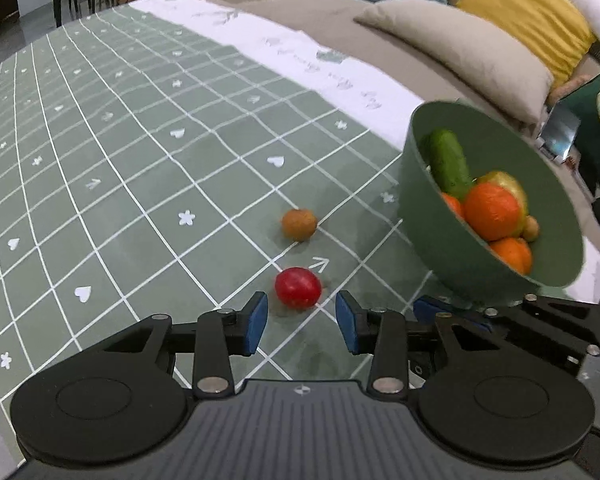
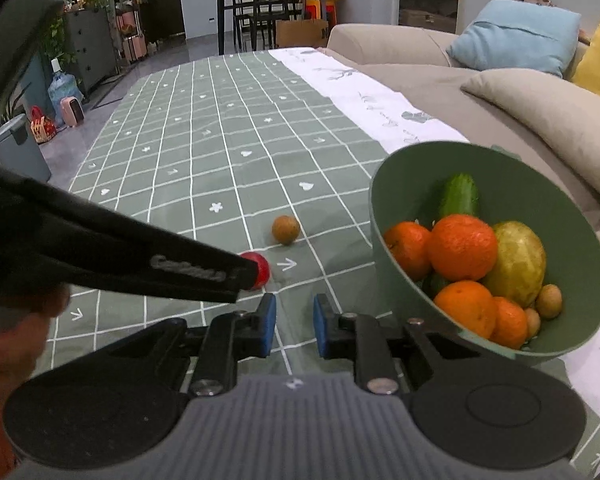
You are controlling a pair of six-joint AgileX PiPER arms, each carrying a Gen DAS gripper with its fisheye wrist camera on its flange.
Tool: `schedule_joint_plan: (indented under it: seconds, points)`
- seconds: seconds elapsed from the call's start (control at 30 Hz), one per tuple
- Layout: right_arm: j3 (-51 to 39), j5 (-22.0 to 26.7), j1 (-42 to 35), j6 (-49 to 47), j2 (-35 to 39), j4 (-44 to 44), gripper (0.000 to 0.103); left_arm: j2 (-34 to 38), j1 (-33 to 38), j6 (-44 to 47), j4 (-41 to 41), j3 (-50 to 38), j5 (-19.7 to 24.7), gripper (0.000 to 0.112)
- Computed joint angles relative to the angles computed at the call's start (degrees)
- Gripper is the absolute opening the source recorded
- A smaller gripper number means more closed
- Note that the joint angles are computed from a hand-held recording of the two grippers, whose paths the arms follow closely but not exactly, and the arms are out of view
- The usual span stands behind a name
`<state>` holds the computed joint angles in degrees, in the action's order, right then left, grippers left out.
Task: Organize fruits
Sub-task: 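Grasp the red plum with the left gripper while the right gripper grasps the brown fruit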
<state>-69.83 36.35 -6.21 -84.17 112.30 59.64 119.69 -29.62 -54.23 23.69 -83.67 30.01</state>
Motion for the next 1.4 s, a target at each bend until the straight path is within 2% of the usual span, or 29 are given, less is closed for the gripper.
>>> schedule_joint_plan:
  seconds: [0.23, 0.4, 0.47, 0.67, 0.97, 1.07, 1.4]
  points:
    - [-2.8, -0.5, 0.6, 3.6, 3.5, -1.5, 0.016, 3.1, 0.7, 1.1, -1.7, -3.5, 1.5, 0.046]
    - [-4.3, 0.4, 0.6, 5.3, 5.2, -2.0, 0.016, 4.6, 0.4, 1.6, -1.6, -5.1, 2.6, 0.036]
    - [-4.9, 0.6, 0.7, 5.7, 5.8, -2.0, 0.016, 4.3, 0.3, 1.8, -1.3, -4.5, 2.0, 0.032]
    - [-5.9, 0.6, 1.3, 6.5, 6.8, -2.1, 0.016, 4.4, 0.6, 2.5, -2.1, -4.8, 2.1, 0.031]
    - [-4.8, -0.4, 2.4, 5.2, 6.2, -0.4, 0.017, 0.4, 2.0, -3.8, 1.8, -0.3, 1.4, 0.031]
    - [-3.7, -2.2, 3.8, 3.7, 5.7, 2.7, 0.017, -2.3, 3.1, -8.4, 4.6, 3.1, 0.3, 0.031]
    - [-2.9, -15.7, 10.9, 2.7, 6.2, 12.7, 0.025, -5.5, 5.8, -15.1, 8.2, 7.9, -2.2, 0.031]
